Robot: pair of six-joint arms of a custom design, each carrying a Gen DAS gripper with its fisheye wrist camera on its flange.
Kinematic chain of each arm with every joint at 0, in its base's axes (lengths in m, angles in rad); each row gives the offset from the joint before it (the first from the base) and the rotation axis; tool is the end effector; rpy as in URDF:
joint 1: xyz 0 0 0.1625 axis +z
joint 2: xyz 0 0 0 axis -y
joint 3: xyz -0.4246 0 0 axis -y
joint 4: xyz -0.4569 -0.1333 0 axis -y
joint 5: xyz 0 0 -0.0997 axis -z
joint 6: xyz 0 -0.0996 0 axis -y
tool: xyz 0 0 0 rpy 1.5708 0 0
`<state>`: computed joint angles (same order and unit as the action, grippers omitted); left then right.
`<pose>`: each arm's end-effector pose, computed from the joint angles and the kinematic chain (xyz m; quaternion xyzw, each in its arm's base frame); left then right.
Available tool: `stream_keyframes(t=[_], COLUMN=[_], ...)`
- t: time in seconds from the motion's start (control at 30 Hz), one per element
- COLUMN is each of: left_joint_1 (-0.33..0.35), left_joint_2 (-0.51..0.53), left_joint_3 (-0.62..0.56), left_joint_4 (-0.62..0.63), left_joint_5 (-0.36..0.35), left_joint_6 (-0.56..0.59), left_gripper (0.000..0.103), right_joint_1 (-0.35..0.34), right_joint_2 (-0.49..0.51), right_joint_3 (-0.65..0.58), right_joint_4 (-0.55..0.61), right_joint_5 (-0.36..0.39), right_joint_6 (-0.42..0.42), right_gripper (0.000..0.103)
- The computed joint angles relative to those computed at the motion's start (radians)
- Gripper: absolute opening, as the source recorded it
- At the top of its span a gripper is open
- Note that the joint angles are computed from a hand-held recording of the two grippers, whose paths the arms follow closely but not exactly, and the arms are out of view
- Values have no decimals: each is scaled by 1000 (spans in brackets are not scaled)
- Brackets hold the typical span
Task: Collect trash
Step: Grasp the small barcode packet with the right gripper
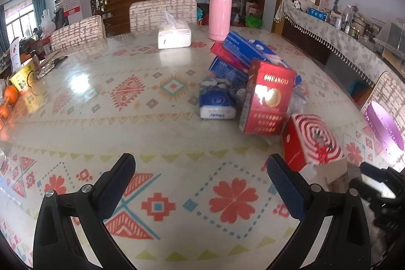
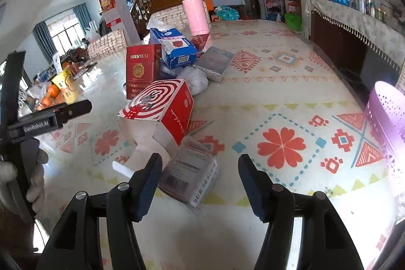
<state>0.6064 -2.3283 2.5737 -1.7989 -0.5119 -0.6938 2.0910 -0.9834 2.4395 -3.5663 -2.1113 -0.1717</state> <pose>-0.0802 -0.3235 0.3095 0.1207 0.8546 -0.3673 0.3467 0.2785 -0.3211 0.0400 0.2481 -0.8980 0.2975 0.2089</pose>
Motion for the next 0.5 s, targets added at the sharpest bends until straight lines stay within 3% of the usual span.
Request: stream_keyframes(t=[0.13, 0.27, 0.4, 0.5], left_joint_1=[41, 57, 58, 75], left_joint_2=[103, 149, 163, 206], left_joint_3=[-18, -35, -24, -25], left_joint_4=[-207, -273, -316, -373], left_joint_5=[-32, -123, -222, -284], left_joint_6=[152, 205, 217, 217], left_gripper=[103, 103, 103, 103], right_joint_1=[-19, -28, -37, -35], right_joint_2=[7, 2, -20, -38], right_joint_3=[-30, -22, 10, 29], right_joint_4=[77, 73, 28, 0], right_joint_5=[34, 67, 83, 48], right_joint_6=[15, 9, 23, 26], right_gripper=[60, 38, 38, 38])
